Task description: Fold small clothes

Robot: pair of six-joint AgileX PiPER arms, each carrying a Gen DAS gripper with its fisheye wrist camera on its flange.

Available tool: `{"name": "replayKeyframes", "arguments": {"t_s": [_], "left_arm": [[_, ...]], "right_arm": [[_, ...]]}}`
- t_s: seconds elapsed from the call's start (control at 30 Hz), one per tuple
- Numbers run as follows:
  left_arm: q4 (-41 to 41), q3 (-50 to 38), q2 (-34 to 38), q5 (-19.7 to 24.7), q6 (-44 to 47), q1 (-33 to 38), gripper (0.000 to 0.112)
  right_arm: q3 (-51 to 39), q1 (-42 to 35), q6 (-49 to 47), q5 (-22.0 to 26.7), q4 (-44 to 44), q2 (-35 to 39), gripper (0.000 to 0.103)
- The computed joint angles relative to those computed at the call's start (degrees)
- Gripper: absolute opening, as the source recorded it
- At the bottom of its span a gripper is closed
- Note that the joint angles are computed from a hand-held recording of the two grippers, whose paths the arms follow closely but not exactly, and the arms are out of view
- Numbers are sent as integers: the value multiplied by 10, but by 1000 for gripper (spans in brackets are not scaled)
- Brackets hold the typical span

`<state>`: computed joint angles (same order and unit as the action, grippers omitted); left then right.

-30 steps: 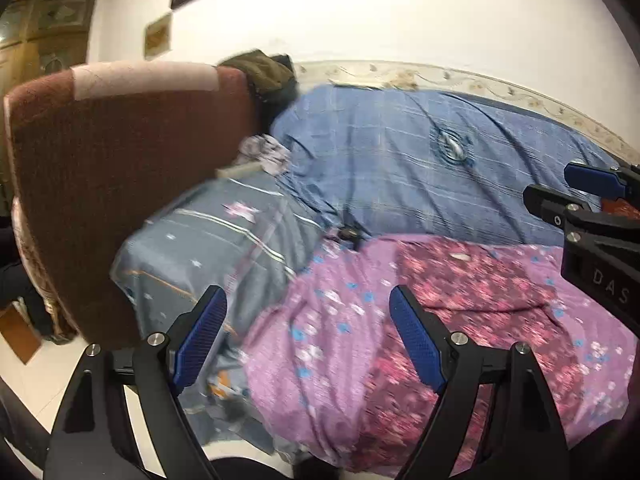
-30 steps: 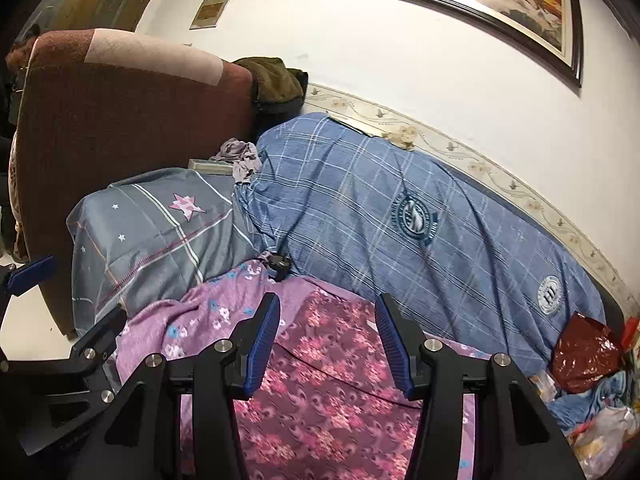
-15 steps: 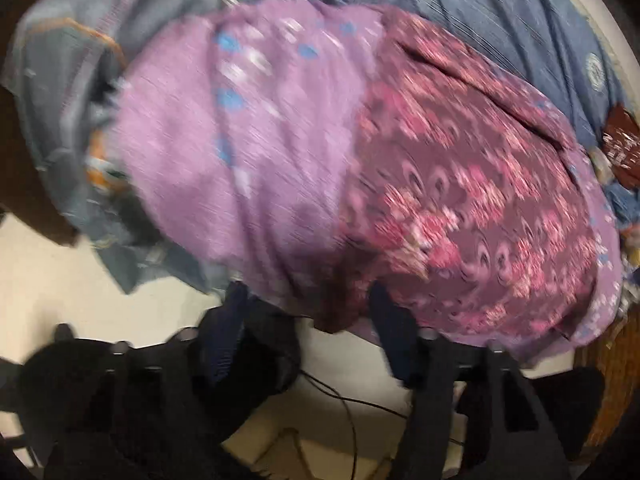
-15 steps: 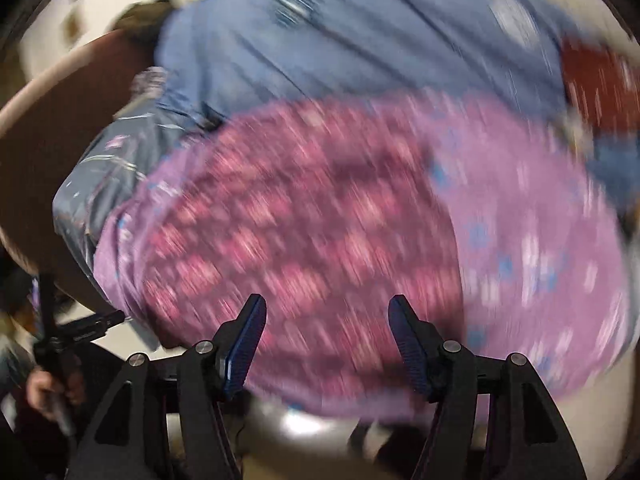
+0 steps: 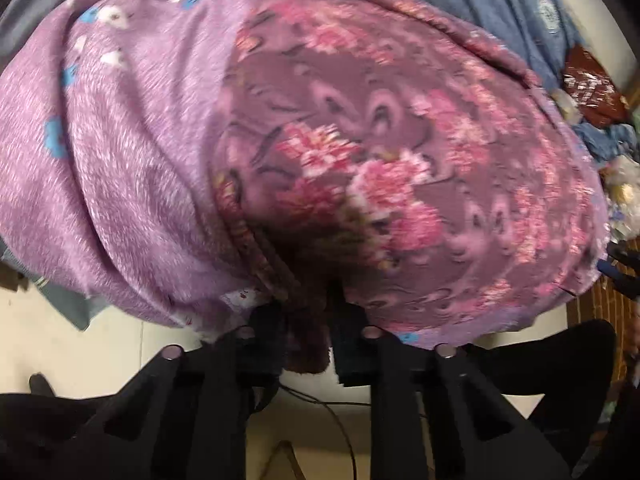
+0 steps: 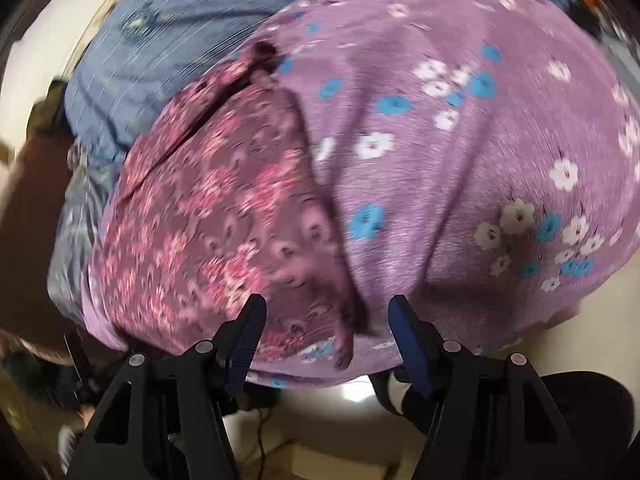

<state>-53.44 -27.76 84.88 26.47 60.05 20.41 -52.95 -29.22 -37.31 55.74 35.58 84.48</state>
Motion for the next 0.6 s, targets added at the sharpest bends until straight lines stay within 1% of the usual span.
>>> {"name": "replayKeyframes", "arguments": {"t_s": [0.03,0.13,0.2,0.3,0.33,0.37,0.4,0.43,0.47,0.5,0.53,0.6], "left_arm": [[-15,-2,-2,18,20,10,8],[-41,-4,-9,68,58,38,8],[-43,-9,-6,87,69,54,8],[-36,-15,2,116,63,79,10],[-28,-17,9,125,52,87,22],[-17,-27,20,130,37,91,43],[-10,-28,25,131,30,98,49],[-3,-26,27,122,20,101,49],[2,-24,30,122,20,112,44],[-7,-25,37,129,32,121,31],[-13,-27,41,145,39,132,1],[-13,-29,39,161,44,147,2]], "right_arm": [[-1,-5,-1,-2,8,9,65],[-3,-11,-7,-3,28,40,65],[-4,-8,-14,3,44,64,65],[3,32,25,-29,15,85,64],[7,49,37,-38,5,92,61],[9,68,54,-44,-12,100,55],[11,81,70,-45,-26,101,38],[12,93,86,-43,-40,101,13],[15,109,111,-50,-67,91,5],[21,125,136,-63,-100,76,5],[27,132,140,-69,-113,55,5],[23,113,104,-28,-84,17,5]]}}
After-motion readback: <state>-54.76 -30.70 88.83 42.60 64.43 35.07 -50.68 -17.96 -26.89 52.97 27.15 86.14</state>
